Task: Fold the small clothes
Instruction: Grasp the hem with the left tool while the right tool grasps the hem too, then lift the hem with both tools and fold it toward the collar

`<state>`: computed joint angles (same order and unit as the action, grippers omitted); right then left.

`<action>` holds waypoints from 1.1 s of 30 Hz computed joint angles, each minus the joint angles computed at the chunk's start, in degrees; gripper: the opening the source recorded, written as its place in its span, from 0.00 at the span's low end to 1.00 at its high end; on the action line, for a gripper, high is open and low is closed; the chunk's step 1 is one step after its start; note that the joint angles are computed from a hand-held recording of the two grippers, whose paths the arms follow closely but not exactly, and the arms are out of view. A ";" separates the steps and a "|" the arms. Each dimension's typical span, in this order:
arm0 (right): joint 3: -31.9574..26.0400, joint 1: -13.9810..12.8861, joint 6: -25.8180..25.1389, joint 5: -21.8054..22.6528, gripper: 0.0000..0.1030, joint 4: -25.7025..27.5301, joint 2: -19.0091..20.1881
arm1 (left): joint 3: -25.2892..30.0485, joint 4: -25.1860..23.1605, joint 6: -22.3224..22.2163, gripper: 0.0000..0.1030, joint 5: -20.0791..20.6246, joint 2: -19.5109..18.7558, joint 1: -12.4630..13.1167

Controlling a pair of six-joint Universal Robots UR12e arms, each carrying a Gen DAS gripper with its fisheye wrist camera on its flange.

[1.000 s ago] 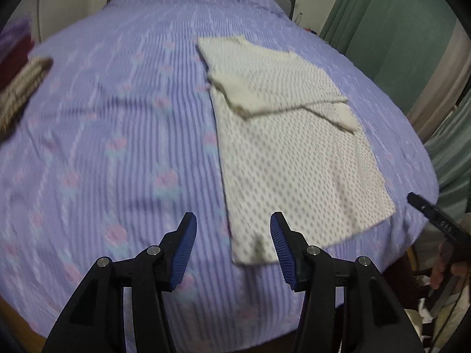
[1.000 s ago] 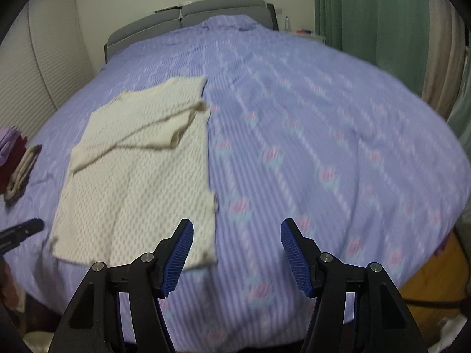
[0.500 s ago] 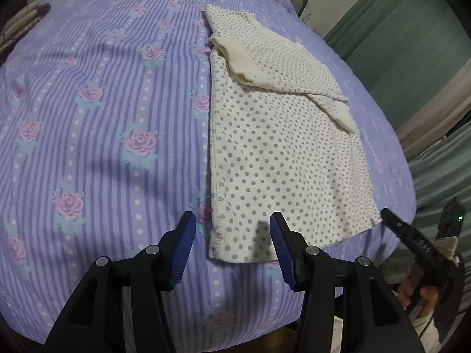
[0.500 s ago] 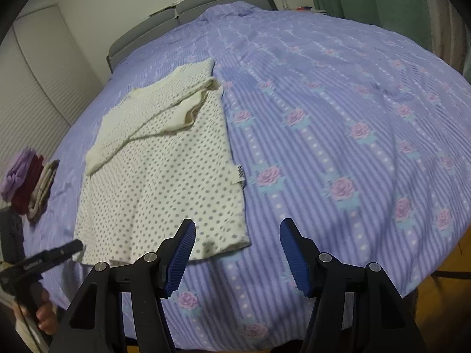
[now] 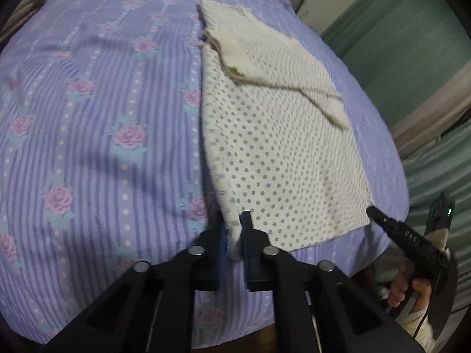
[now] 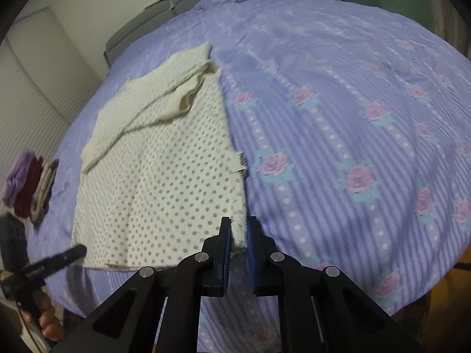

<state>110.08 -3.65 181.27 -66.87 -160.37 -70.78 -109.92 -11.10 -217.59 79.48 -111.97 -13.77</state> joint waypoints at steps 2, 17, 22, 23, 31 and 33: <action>0.57 -0.56 1.54 -0.05 0.09 -1.45 -0.71 | -0.89 1.02 -1.76 0.08 1.81 1.00 -0.11; 1.07 -0.97 3.22 0.25 0.06 -2.41 -2.22 | -0.32 0.93 -6.84 0.08 3.63 1.91 -0.64; 0.04 -2.05 8.91 5.21 0.06 -7.88 -2.98 | 1.74 4.84 -8.15 0.08 6.30 3.01 -1.04; -0.49 -2.07 10.01 5.86 0.06 -9.23 -2.81 | 2.24 5.01 -8.10 0.08 7.00 3.10 -1.06; -7.42 -1.35 20.41 9.44 0.06 -15.87 1.25 | 8.40 5.08 -9.51 0.08 8.84 1.33 0.92; -9.35 -0.79 21.54 9.05 0.06 -15.76 2.34 | 9.47 4.68 -9.69 0.08 8.39 0.84 1.80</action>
